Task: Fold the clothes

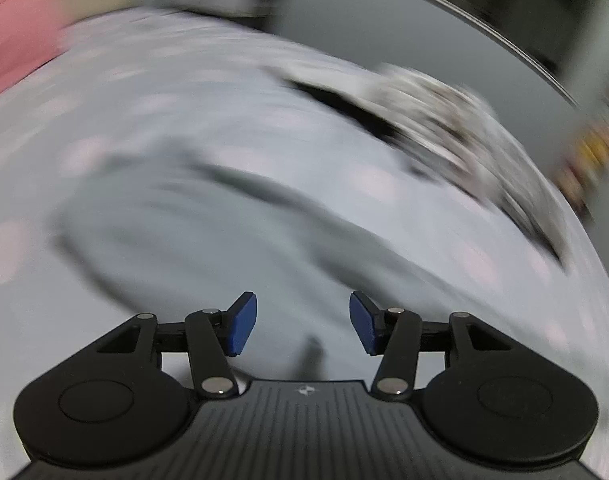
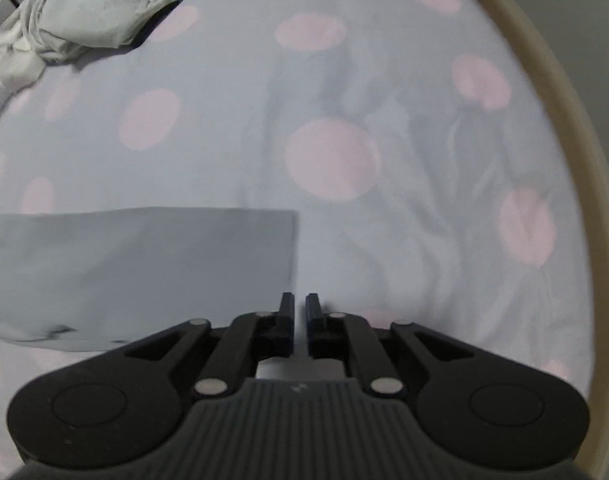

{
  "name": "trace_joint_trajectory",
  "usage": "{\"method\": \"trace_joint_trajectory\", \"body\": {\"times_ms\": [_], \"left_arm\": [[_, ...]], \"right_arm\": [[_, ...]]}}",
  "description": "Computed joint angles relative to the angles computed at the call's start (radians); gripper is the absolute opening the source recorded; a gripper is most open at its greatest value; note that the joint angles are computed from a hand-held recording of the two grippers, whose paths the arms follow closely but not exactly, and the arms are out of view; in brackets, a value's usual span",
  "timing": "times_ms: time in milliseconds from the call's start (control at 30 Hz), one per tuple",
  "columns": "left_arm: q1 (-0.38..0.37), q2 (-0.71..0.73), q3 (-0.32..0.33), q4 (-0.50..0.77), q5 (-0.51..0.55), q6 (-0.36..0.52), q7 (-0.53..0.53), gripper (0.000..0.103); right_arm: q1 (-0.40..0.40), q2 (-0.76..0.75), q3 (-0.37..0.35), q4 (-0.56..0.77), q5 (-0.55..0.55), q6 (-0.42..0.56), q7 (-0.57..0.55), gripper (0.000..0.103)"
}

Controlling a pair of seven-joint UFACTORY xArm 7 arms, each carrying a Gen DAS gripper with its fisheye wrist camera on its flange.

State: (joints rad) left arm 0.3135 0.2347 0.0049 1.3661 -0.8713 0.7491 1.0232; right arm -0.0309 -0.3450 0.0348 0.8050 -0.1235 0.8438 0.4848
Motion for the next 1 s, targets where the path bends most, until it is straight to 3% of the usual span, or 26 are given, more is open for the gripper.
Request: {"method": "trace_joint_trajectory", "body": {"times_ms": [67, 133, 233, 300, 400, 533, 633, 667, 733, 767, 800, 833, 1000], "left_arm": [[-0.011, -0.093, -0.039, -0.117, -0.068, 0.064, 0.193, 0.049], [-0.050, -0.170, -0.053, -0.210, -0.114, 0.146, 0.359, 0.049], [-0.131, -0.243, -0.066, -0.306, -0.103, 0.205, 0.504, 0.049], [-0.193, -0.273, -0.081, -0.356, -0.082, 0.162, 0.558, 0.049], [-0.275, -0.282, -0.096, -0.399, -0.056, 0.083, 0.581, 0.049], [-0.358, -0.293, -0.086, -0.444, -0.052, 0.020, 0.603, 0.049], [-0.407, -0.284, -0.072, -0.449, -0.044, -0.019, 0.583, 0.048], [-0.417, -0.273, -0.069, -0.441, -0.029, -0.022, 0.559, 0.045], [-0.433, -0.270, -0.068, -0.438, -0.003, -0.041, 0.530, 0.024], [-0.436, -0.271, -0.065, -0.436, 0.001, -0.037, 0.533, 0.021], [-0.438, -0.273, -0.060, -0.433, 0.004, -0.028, 0.542, 0.009], [-0.440, -0.276, -0.056, -0.433, 0.001, -0.025, 0.557, 0.005], [-0.433, -0.311, -0.029, -0.448, -0.033, 0.015, 0.604, 0.003]], "right_arm": [[0.002, -0.050, 0.042, -0.053, -0.108, -0.082, -0.020, 0.008], [0.045, -0.073, 0.063, -0.087, -0.163, -0.168, -0.129, 0.008], [0.139, -0.074, 0.084, -0.127, -0.154, -0.273, -0.289, 0.009], [0.201, -0.060, 0.093, -0.149, -0.139, -0.340, -0.407, 0.013], [0.219, -0.019, 0.142, -0.169, -0.194, -0.392, -0.499, 0.018], [0.172, 0.056, 0.199, -0.153, -0.312, -0.428, -0.456, 0.018], [0.161, 0.096, 0.202, -0.131, -0.375, -0.426, -0.421, 0.018], [0.158, 0.111, 0.201, -0.123, -0.398, -0.425, -0.410, 0.018], [0.159, 0.140, 0.193, -0.104, -0.428, -0.415, -0.387, 0.011], [0.166, 0.151, 0.185, -0.093, -0.424, -0.408, -0.382, 0.005], [0.175, 0.156, 0.175, -0.086, -0.415, -0.401, -0.383, 0.005], [0.186, 0.148, 0.162, -0.086, -0.395, -0.398, -0.397, 0.004], [0.232, 0.091, 0.103, -0.082, -0.238, -0.358, -0.530, 0.001]]}}
